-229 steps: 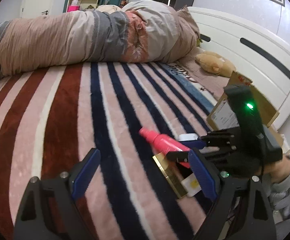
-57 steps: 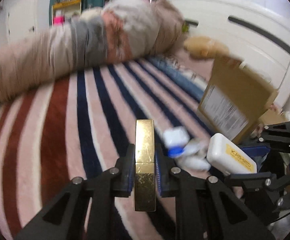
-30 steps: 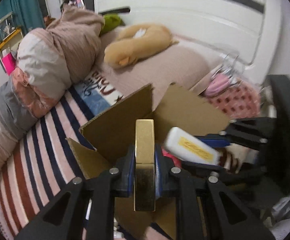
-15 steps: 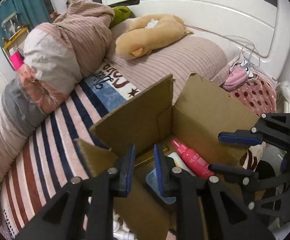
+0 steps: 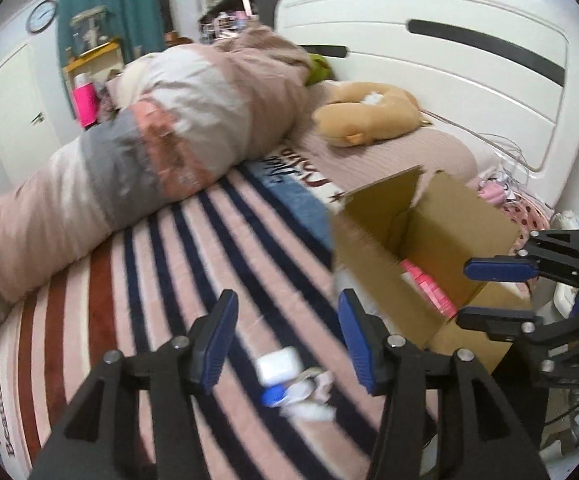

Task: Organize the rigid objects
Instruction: 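Grasp the blue-capped lens case with the right tool while the left tool grasps the clear bottle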

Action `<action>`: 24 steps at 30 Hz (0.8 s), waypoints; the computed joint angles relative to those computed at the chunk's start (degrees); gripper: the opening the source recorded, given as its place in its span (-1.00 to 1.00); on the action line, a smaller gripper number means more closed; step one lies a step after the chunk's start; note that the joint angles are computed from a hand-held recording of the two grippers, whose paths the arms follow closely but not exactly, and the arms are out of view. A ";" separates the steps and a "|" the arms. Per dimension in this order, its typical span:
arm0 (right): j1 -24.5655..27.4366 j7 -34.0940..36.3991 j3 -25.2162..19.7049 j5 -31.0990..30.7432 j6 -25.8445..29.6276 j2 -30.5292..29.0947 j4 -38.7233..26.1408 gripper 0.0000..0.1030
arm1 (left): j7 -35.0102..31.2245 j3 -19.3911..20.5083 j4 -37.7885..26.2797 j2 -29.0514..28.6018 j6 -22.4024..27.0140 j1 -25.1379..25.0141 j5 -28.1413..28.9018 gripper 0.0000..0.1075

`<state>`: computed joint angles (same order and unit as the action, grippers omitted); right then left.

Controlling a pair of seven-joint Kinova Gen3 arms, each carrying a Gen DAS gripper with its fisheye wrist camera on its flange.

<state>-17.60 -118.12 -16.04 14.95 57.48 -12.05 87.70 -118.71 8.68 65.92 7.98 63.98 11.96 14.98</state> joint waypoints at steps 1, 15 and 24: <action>-0.44 -0.30 -0.79 0.12 -0.34 0.76 -0.61 -0.37 | -1.22 -0.65 1.76 -0.74 -0.76 -1.38 1.38 -0.06; -14.15 -5.51 2.79 0.53 3.37 18.48 -4.85 -0.37 | -18.30 -2.62 17.33 3.97 -5.75 -14.52 16.77 -0.01; -13.13 -4.81 5.82 -5.02 -1.05 21.45 -1.08 -0.37 | -18.81 -1.44 16.98 7.48 -4.45 -14.55 15.05 -0.01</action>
